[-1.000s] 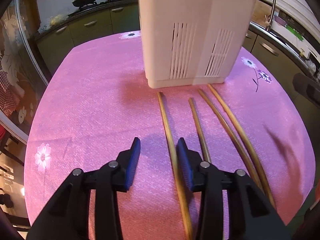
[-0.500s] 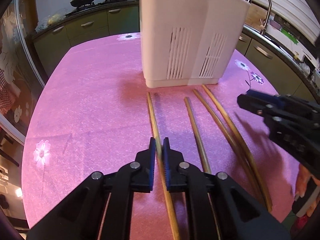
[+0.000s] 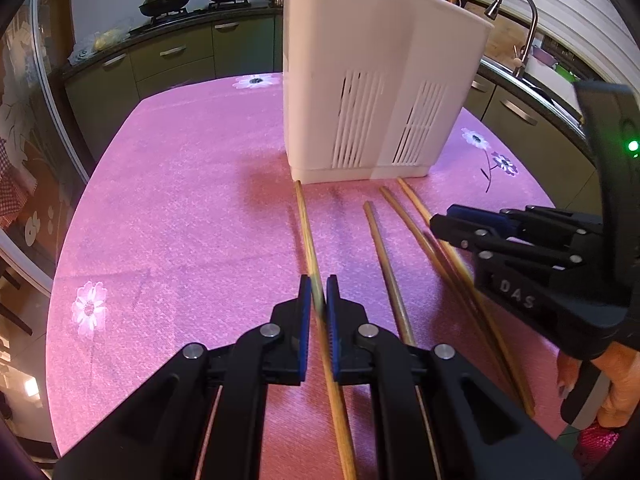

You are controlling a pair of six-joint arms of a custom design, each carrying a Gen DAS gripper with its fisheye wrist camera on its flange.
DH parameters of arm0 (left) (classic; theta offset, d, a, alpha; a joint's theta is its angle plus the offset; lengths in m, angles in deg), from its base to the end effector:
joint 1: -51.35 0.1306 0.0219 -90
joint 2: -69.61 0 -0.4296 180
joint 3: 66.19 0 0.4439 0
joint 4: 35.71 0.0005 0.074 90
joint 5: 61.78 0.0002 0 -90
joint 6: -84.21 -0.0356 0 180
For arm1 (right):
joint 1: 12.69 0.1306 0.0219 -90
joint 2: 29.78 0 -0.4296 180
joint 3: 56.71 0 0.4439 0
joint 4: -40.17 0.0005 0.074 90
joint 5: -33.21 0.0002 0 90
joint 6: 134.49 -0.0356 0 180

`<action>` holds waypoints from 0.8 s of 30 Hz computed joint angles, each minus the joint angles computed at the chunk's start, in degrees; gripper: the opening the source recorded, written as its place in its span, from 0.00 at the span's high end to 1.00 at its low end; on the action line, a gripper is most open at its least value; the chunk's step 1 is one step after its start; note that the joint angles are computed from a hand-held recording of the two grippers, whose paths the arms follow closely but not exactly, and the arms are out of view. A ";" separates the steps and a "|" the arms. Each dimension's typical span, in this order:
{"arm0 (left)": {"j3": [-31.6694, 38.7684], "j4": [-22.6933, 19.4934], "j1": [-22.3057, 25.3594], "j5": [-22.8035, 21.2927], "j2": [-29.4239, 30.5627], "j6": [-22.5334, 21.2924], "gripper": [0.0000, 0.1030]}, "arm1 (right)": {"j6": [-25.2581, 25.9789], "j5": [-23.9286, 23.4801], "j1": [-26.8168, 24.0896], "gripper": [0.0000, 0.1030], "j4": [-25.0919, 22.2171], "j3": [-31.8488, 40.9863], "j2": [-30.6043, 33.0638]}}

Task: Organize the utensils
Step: 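Close the left tool on another chopstick while the right tool grasps one too, then lift both chopsticks toward the holder with the left and right tools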

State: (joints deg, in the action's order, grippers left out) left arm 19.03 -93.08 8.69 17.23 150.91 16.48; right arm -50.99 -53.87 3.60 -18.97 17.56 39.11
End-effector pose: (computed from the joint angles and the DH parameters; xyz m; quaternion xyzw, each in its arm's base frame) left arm 0.3458 -0.3101 0.4980 0.1377 0.9356 -0.0908 0.3122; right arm 0.3594 0.1026 0.4845 -0.0732 0.9473 0.0377 0.3096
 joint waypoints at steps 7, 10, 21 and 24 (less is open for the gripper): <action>0.03 0.10 -0.08 0.24 -0.17 -0.27 0.93 | -0.56 1.00 0.72 0.83 -0.40 1.13 1.93; 0.03 0.22 -0.14 0.32 -0.24 -0.34 0.93 | -0.32 0.79 0.74 0.92 -0.83 1.63 2.41; 0.90 0.86 -0.16 -0.18 -0.75 -0.98 0.93 | -1.55 -5.40 -2.44 0.94 1.76 1.53 -3.37; 1.44 0.97 -0.29 -0.53 -1.01 -1.48 0.93 | -1.57 -7.75 -4.18 0.94 2.07 1.98 -5.74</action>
